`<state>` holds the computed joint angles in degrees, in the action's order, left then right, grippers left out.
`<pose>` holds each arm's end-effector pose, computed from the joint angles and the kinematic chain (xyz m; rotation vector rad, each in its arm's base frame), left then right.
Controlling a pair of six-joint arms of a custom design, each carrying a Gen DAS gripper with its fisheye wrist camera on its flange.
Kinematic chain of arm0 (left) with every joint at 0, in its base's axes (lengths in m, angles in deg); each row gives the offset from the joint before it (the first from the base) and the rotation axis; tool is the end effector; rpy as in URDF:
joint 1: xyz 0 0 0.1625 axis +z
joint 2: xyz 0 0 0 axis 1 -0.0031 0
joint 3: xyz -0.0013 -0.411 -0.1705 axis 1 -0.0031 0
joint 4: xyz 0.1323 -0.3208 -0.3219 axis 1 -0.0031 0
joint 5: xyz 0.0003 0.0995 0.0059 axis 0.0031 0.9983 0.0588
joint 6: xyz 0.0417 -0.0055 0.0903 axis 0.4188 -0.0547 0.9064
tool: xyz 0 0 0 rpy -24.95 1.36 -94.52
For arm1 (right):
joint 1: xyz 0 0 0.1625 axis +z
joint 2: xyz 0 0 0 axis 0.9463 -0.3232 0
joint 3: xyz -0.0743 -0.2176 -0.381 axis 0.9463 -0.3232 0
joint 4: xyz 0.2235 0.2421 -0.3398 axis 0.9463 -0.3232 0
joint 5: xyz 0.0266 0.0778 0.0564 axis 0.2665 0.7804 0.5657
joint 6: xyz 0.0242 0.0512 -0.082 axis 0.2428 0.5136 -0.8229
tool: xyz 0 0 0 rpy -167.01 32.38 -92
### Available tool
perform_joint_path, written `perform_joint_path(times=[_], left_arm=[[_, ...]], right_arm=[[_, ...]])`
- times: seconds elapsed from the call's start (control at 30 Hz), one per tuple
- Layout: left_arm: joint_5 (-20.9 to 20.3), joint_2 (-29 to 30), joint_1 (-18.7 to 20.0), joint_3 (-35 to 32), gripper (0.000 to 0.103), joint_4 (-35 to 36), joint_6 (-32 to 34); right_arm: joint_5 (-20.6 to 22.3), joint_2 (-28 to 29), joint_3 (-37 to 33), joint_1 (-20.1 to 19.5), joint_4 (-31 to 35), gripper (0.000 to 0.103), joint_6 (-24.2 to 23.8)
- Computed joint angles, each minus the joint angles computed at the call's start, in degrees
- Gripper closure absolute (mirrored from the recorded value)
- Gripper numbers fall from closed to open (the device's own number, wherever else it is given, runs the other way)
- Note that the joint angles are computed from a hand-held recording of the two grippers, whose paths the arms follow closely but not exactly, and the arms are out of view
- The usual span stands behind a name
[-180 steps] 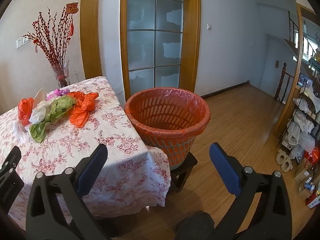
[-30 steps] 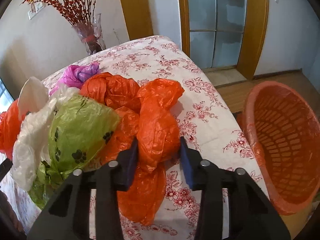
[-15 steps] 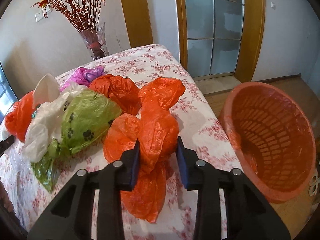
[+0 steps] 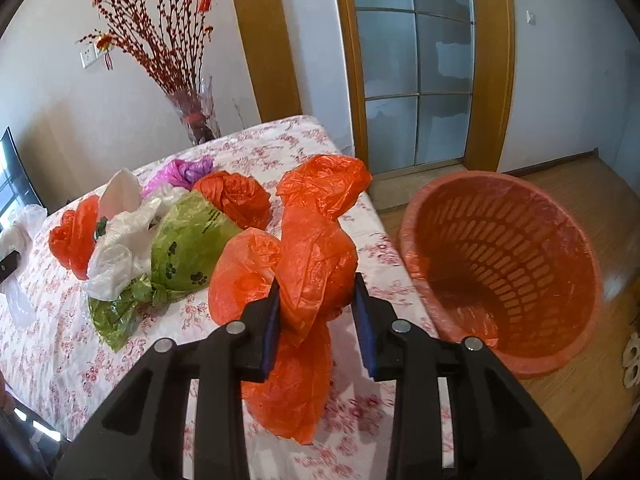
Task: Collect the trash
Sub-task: 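Carry both bags over the orange wastebasket and open both tools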
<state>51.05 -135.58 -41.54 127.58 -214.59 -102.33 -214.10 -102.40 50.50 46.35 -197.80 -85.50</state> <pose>-0.0151 -0.3623 0.3418 -0.1104 1.9719 -1.3185 0.3093 -0.4378 0.0153 0.5274 -2.3994 0.8957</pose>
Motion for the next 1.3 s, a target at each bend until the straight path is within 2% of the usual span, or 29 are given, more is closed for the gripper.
perform_joint_path(times=[0.23, 0.57, 0.93, 1.17, 1.3], left_arm=[[-2.32, 1.94, -5.03, 0.67, 0.08, 1.72, -0.97], [-11.66, 18.88, -6.87, -2.08, 0.08, -15.4, 8.4], [-24.68, 37.36, -3.36, -10.37, 0.08, -25.44, 13.09], [-30.47, 45.85, -1.03, -15.86, 0.081, -26.72, 15.37], [-33.54, 48.46, -0.13, -17.84, 0.081, -25.95, 15.57]], right_arm=[[-0.68, -3.5, 3.2, 0.07, -3.2, 0.07, -0.45], [-5.87, -6.99, 6.26, -0.36, -11.03, 0.07, -4.42], [-5.79, -10.8, 7.61, -6.26, -14.91, 0.07, -6.72], [-4.37, -12.09, 7.68, -10.47, -14.98, 0.07, -6.47], [-4.02, -12.24, 7.71, -11.96, -15.72, 0.07, -6.55]])
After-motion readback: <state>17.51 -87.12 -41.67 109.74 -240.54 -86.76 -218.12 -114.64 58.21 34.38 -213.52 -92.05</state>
